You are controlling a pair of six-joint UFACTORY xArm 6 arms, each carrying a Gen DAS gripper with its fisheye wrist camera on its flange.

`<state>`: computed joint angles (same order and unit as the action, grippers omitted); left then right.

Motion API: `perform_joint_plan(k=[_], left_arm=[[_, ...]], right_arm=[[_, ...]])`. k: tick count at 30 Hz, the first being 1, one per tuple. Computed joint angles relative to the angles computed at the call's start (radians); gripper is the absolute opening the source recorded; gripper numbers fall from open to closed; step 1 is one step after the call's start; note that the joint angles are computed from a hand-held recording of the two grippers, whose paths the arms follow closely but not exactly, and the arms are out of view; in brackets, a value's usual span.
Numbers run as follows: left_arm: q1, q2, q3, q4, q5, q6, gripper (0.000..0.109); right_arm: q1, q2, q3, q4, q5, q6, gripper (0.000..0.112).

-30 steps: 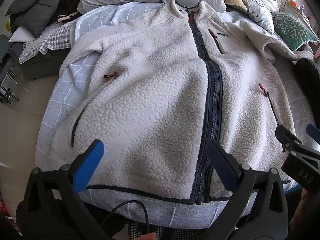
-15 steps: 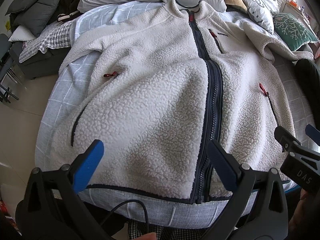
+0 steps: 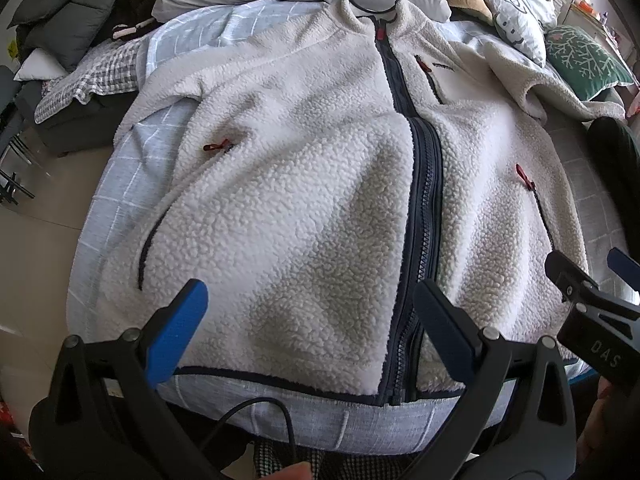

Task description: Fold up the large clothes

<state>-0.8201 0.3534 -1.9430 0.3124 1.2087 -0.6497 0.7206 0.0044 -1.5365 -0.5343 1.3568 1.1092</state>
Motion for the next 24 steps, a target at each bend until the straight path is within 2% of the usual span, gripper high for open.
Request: perform_joint_plan(k=[24], left_arm=[[-0.002, 0.01, -0.001, 0.005, 0.003, 0.004, 0.102]], right_arm=[[0.0, -0.002, 0.006, 0.005, -0.012, -0.003, 0.103]])
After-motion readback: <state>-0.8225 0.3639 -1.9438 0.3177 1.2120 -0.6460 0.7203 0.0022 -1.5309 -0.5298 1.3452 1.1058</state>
